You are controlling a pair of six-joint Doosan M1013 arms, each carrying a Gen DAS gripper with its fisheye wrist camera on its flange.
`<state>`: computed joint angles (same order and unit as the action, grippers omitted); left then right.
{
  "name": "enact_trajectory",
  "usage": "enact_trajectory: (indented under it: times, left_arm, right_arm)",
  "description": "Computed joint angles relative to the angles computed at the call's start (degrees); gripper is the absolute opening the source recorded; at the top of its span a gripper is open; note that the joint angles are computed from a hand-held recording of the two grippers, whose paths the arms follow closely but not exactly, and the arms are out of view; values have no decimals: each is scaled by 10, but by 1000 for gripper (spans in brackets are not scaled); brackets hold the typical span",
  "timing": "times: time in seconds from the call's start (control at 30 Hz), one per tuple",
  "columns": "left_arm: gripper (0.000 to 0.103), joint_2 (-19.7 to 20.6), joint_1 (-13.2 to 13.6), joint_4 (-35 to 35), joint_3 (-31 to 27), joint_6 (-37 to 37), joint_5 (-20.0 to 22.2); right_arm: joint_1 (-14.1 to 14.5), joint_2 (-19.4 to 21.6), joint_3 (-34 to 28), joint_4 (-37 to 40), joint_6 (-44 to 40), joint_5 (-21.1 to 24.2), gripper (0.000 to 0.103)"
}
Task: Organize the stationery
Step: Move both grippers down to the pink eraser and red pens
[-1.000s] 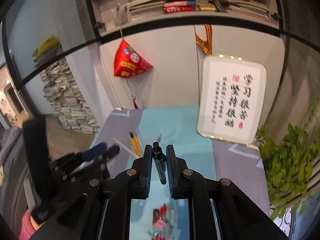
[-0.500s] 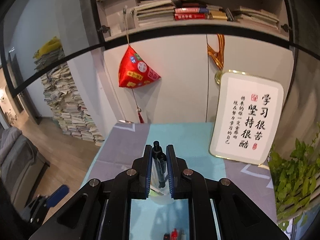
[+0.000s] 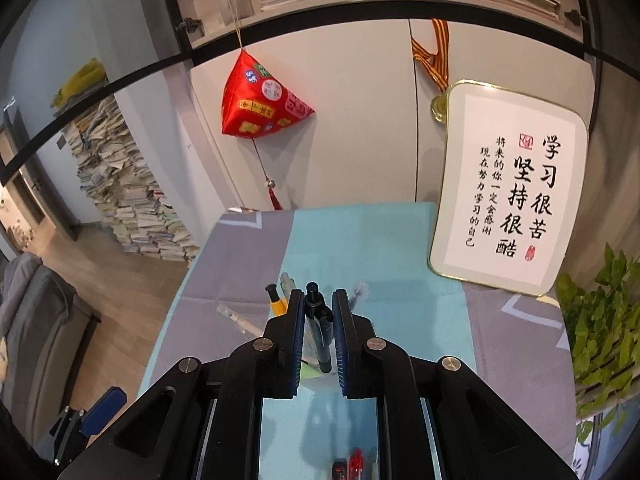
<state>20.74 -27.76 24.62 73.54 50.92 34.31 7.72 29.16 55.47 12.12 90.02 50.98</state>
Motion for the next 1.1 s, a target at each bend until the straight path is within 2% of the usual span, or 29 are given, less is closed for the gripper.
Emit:
enact_trajectory:
  times: [0.63, 0.73, 0.83, 1.0, 1.1]
  left_arm:
    - [53, 7, -3, -25, -6, 26, 22]
    - [53, 8, -5, -30, -5, 33, 25]
    - [53, 12, -7, -42, -7, 46, 32]
    - [53, 16, -12, -68, -7, 73, 36]
    - [53, 19, -19, -100, -8, 115, 42]
  right_arm:
    - [-5, 9, -2, 13, -5, 41, 15]
    - [-9, -7, 17, 28, -26, 35, 24]
    - [-11, -24, 42, 17, -37, 35, 25]
    - [-18, -45, 85, 3, -64, 62, 25]
    - [-23, -49, 106, -5, -61, 81, 25]
